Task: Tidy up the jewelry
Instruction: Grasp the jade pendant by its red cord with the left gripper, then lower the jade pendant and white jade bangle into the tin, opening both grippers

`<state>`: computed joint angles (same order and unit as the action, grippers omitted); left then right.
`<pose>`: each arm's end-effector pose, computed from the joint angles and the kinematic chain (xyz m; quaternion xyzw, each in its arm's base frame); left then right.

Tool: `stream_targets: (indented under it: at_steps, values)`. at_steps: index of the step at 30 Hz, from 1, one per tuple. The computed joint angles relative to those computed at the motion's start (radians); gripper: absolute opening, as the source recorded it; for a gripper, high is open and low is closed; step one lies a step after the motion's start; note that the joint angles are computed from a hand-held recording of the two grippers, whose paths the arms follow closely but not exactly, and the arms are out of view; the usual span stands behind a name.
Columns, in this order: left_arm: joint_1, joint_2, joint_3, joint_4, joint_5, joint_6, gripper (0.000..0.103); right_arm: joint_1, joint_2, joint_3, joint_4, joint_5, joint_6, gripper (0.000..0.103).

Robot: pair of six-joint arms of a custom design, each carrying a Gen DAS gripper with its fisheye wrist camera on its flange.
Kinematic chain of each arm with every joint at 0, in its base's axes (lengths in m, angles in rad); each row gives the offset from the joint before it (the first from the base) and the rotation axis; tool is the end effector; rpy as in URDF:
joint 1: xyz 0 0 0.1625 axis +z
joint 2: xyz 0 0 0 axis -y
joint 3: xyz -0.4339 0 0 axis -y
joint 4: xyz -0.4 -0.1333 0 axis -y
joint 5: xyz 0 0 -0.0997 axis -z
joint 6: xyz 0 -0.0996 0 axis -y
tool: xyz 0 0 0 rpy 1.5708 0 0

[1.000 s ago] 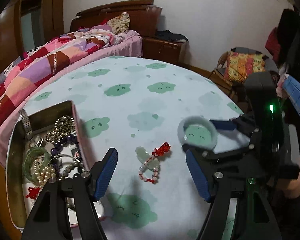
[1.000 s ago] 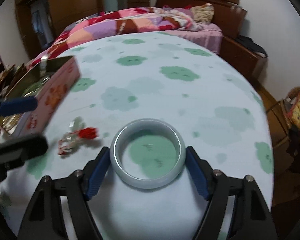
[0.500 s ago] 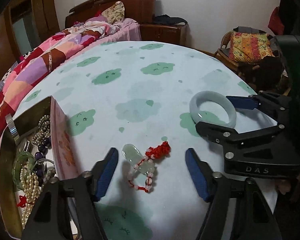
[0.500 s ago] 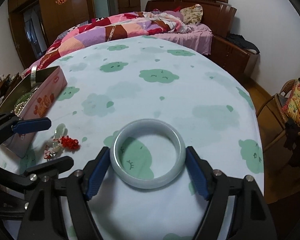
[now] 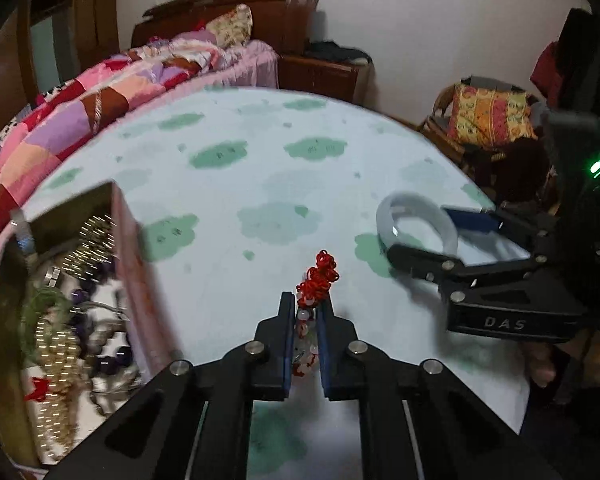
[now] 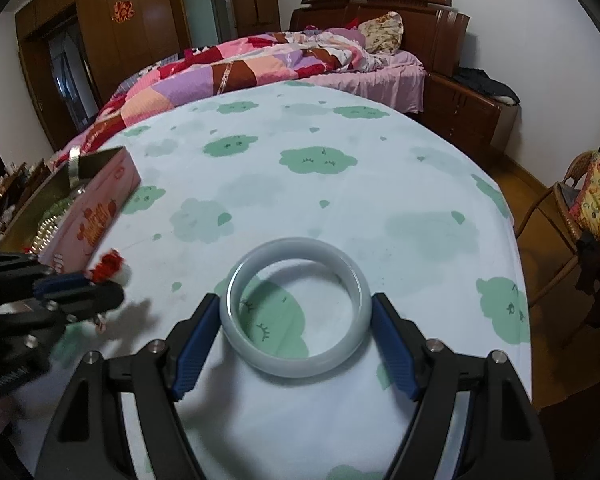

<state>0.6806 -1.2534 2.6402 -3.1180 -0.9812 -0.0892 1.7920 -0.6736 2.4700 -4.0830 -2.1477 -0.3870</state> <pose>-0.1302 -0.3482 0.1157 0.3504 0.8874 -0.2039 0.2195 0.1604 -0.3531 0.0457 0.1738 -0.8866 0.3126 0.2933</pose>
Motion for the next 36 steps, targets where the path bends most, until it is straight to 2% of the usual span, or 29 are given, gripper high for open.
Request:
stream_targets:
  at_steps: [6,12,26,36]
  values:
    - [-0.043,-0.108,0.031,0.001,0.044,-0.015,0.009,0.05,-0.007,0.0,0.0,0.017,0.002,0.078]
    - [-0.053,-0.186,0.042,0.018,0.075,-0.02,0.009,0.104,-0.006,-0.017,0.002,0.025,0.003,0.078]
    - [-0.008,-0.285,0.046,0.042,0.135,-0.013,0.009,0.173,0.02,-0.092,0.055,0.046,-0.013,0.078]
    - [0.049,-0.352,0.041,0.051,0.168,0.002,0.009,0.23,0.052,-0.187,0.141,0.065,-0.044,0.078]
